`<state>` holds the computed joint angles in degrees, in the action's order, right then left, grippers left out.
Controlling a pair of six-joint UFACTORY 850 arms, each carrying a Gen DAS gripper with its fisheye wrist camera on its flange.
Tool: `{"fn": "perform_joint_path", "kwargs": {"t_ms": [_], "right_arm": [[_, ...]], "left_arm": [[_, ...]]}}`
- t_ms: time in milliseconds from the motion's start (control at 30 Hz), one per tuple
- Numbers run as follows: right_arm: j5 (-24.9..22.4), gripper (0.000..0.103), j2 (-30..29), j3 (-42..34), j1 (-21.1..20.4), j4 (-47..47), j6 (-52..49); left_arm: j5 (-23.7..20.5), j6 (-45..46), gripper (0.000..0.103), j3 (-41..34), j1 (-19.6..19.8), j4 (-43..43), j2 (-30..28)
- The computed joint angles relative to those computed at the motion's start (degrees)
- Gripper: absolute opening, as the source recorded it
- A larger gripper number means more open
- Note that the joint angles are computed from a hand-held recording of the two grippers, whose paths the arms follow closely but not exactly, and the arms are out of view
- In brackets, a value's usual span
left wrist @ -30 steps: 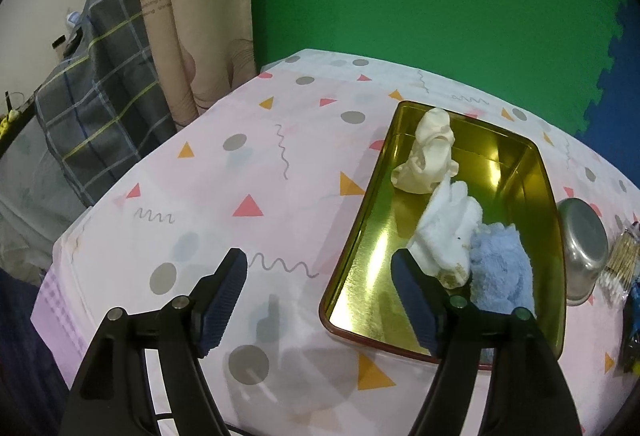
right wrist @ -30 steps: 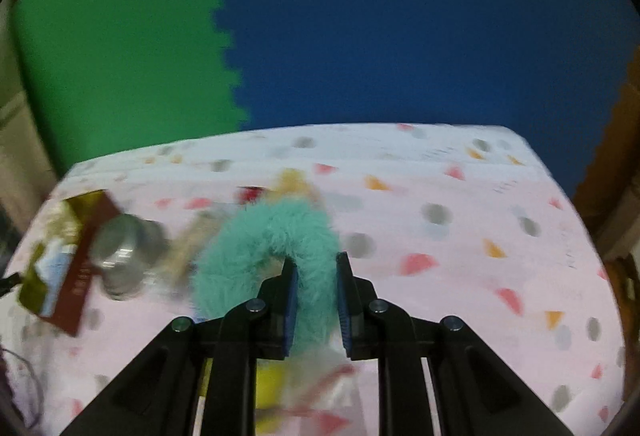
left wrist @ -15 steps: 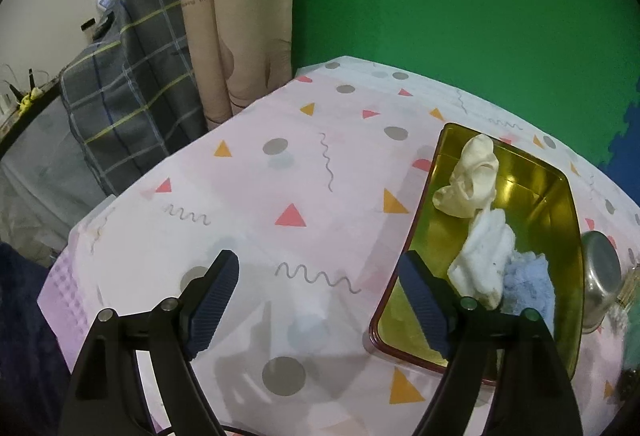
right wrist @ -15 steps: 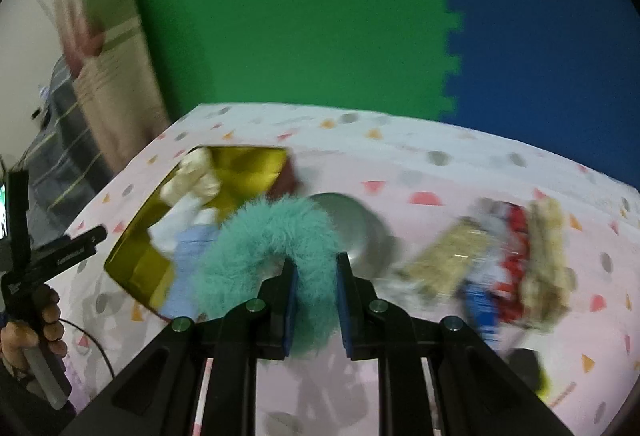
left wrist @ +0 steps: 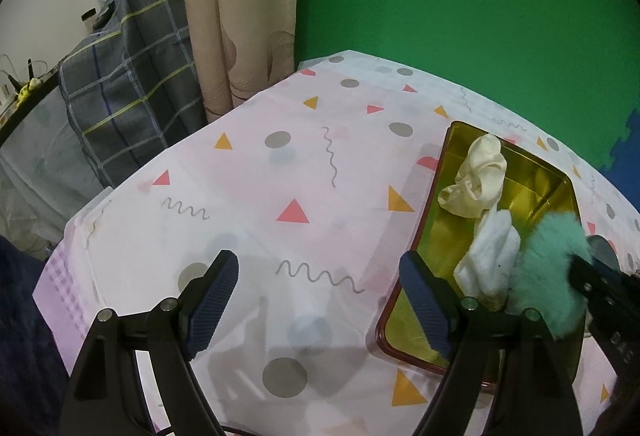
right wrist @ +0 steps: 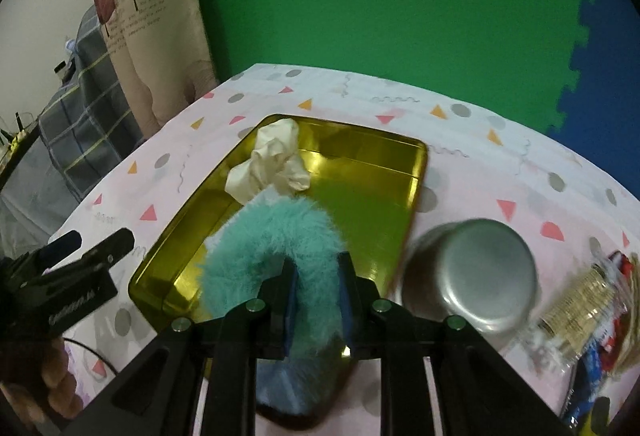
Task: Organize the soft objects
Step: 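Carry the teal fluffy scrunchie into the gold tin and open the right gripper, then grasp the white knit glove with red cuff with the right gripper while the left gripper moves toward the snacks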
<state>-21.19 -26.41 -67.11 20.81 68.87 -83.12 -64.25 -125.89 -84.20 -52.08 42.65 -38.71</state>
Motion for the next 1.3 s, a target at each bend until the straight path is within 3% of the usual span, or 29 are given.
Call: {"fn": "perform_joint_path", "kwargs": {"t_ms": [133, 300, 367, 600, 933, 1300], "right_arm": [[0.7, 0.02, -1.2, -1.4, 1.4, -2.4, 2.4], [1.8, 0.047, -1.6, -1.9, 2.1, -6.2, 5.5], [2.6, 0.053, -1.1, -1.5, 2.3, -6.9, 5.7], [1.2, 0.053, 2.3, 1.3, 0.3, -3.8, 2.5], [-0.8, 0.054, 10.1, 9.8, -7.1, 5.9, -8.8], [3.4, 0.054, 15.1, 16.1, -19.9, 11.5, -16.1]], "left_arm": [[0.2, -0.3, 0.08, 0.2, 0.0, 0.2, 0.1], [0.7, -0.2, 0.08, 0.4, 0.2, 0.0, 0.1], [0.7, -0.3, 0.08, 0.4, 0.1, 0.2, 0.2], [0.4, 0.5, 0.08, -0.4, 0.0, 0.2, -0.5], [-1.5, 2.4, 0.08, -2.8, -0.5, 0.5, -2.0], [-3.6, 5.1, 0.08, -5.4, -1.0, 0.7, -3.6]]}}
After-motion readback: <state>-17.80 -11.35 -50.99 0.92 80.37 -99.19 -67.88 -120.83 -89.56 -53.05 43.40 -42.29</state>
